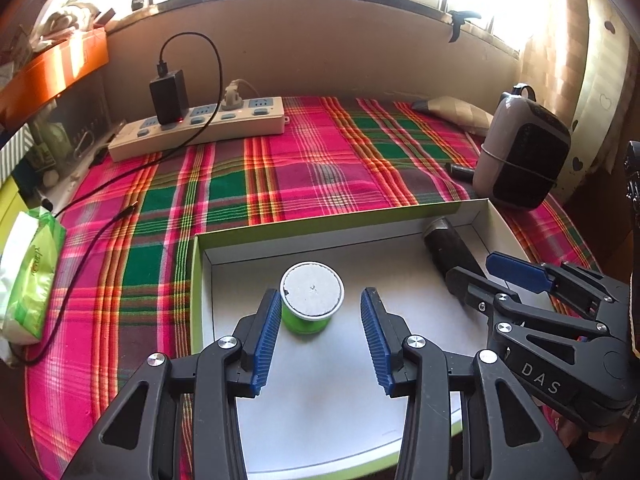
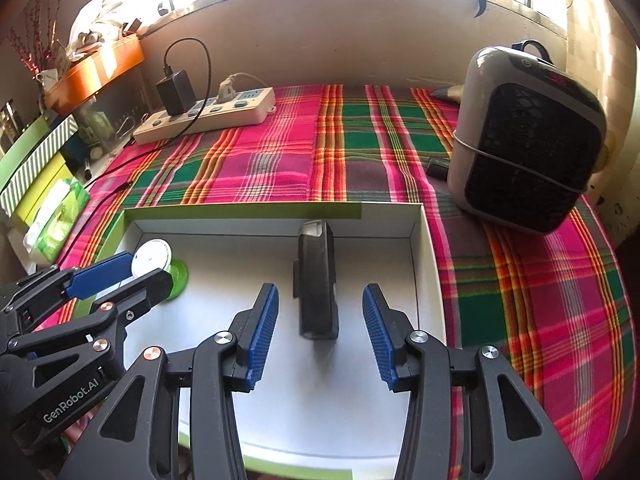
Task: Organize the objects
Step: 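Lower both items into the tray and open both grippers, then withdraw both open grippers from the tray toward the remaining items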
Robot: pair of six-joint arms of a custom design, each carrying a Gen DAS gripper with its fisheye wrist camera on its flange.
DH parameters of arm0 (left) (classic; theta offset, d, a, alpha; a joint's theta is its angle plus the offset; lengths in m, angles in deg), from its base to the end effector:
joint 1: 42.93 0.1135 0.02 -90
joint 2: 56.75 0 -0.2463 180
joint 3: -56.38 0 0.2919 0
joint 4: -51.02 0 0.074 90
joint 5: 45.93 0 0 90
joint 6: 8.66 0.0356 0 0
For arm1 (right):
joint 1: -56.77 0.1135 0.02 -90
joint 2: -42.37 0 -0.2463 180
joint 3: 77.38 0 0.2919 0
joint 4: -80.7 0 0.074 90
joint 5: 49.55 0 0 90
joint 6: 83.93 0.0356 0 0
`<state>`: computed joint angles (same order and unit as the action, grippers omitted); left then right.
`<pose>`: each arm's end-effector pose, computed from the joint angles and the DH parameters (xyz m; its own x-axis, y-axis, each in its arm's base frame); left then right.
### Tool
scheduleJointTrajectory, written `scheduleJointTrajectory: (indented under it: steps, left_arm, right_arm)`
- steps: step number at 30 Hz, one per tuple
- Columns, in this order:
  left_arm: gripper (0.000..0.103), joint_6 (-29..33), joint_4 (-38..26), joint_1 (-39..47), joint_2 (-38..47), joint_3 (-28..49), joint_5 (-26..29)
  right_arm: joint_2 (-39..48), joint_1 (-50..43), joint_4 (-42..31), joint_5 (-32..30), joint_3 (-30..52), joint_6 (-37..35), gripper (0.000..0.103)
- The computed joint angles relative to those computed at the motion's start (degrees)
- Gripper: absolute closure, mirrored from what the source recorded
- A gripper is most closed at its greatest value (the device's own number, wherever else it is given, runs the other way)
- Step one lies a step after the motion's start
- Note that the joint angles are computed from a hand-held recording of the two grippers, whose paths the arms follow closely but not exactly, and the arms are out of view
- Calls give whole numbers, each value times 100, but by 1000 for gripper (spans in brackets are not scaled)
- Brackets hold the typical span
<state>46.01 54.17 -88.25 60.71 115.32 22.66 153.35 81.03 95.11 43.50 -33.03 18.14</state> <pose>0.2532 -0.2375 -0.0051 -0.7705 0.0135 -0.6373 0.0865 0.9927 -0.0836 0.2662 0.1179 -0.0111 -0.7842 -0.1244 -0.6079 -0.2215 0.9713 0.0870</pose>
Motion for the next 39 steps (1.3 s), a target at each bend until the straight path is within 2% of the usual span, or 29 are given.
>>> scheduleJointTrajectory:
  steps: [25, 39]
  left_arm:
    - [63, -1131, -105, -1249, -1042, -1157, -969]
    - [63, -1909, -67, -1897, -1321, -1854, -1384]
  right_arm:
    - [-1740, 831, 537, 607, -1869, 576, 58]
    - [-2032, 1130, 1143, 779, -2732, 963, 58]
